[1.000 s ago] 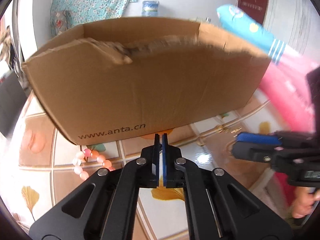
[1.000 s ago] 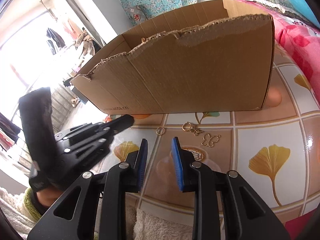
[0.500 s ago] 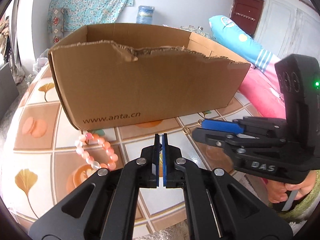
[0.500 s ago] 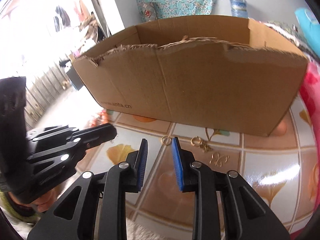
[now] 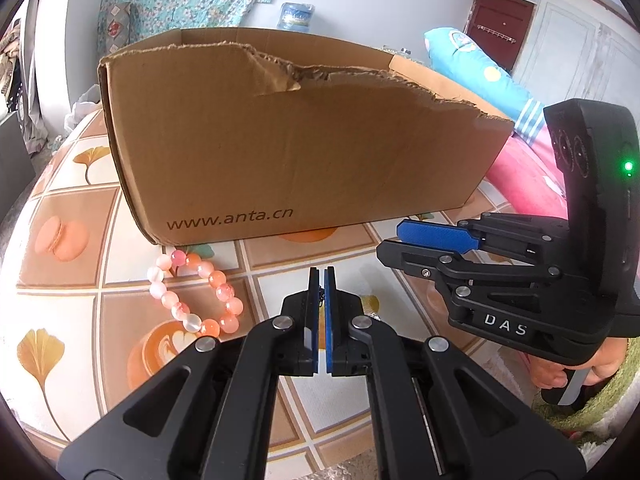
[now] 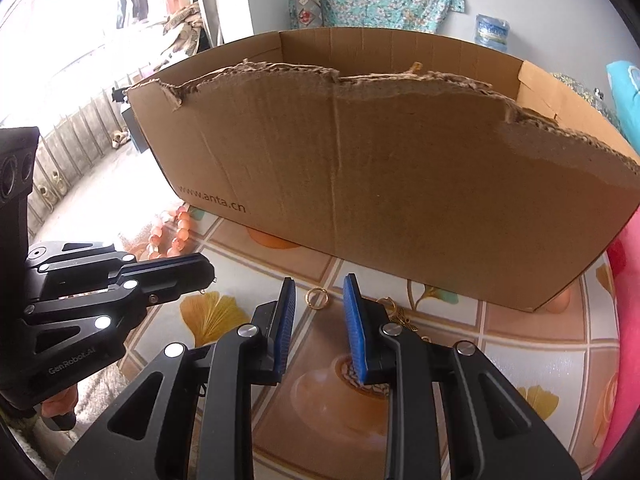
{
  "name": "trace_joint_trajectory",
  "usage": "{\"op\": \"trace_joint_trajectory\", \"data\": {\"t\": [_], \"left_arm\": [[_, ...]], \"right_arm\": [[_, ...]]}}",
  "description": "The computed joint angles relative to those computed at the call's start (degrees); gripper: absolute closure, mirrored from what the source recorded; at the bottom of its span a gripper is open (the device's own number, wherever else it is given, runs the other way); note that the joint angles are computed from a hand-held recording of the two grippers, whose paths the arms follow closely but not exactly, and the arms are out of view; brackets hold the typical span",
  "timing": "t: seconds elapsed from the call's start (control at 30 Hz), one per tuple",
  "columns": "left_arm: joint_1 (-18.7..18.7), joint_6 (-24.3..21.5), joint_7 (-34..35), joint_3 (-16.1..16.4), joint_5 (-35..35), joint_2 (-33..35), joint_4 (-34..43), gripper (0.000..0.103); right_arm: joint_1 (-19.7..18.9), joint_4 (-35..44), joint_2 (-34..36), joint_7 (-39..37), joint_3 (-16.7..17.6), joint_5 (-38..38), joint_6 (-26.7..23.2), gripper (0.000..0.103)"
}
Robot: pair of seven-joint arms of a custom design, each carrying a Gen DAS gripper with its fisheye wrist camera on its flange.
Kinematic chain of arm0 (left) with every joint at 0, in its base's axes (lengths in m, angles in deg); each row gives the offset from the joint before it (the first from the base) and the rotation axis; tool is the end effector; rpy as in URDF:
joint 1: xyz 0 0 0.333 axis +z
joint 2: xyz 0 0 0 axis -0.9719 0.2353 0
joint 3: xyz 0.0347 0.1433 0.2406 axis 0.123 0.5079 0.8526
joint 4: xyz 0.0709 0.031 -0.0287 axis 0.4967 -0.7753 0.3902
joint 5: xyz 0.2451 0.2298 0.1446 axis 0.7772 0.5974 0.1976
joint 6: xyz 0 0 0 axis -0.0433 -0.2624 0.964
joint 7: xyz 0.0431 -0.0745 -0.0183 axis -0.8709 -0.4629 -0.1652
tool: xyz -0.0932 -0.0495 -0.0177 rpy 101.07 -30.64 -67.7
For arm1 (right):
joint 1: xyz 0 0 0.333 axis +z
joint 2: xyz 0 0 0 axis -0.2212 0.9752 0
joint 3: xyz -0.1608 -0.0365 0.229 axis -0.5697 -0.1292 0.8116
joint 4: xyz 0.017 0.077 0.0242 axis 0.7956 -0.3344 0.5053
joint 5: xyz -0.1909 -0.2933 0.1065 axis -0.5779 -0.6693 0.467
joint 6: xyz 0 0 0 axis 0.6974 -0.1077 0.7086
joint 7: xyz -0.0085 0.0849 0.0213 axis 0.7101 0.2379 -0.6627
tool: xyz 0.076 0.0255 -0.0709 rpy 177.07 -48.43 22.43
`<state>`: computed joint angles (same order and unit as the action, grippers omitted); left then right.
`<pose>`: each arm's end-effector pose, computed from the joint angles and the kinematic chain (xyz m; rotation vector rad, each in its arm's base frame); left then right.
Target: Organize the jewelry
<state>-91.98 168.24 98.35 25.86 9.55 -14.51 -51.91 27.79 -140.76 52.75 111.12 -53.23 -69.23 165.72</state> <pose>0.5230 -0.3465 0.4055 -1.0218 2.6467 -1.2249 0.4346 0.4522 0.3962 -1.6434 1.9486 -0.6498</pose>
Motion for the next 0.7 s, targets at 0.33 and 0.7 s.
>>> {"op": "trace_joint_trajectory", "data": {"t": [0.33,0.7], "left_arm": [[-0.52,0.39,-1.20,0.06,1.40,0.53,0.37,0.102],[-1.00,1.66,-2.52,-0.33,2.63,1.04,0.39,0.102]], "right_arm": [[0.42,0.49,0.84,-0.24,-0.50,-0.01,0.58,0.087],[-0.44,-1.73,-0.55,1.31,-0.47,-1.26,2.49,0.092]]}}
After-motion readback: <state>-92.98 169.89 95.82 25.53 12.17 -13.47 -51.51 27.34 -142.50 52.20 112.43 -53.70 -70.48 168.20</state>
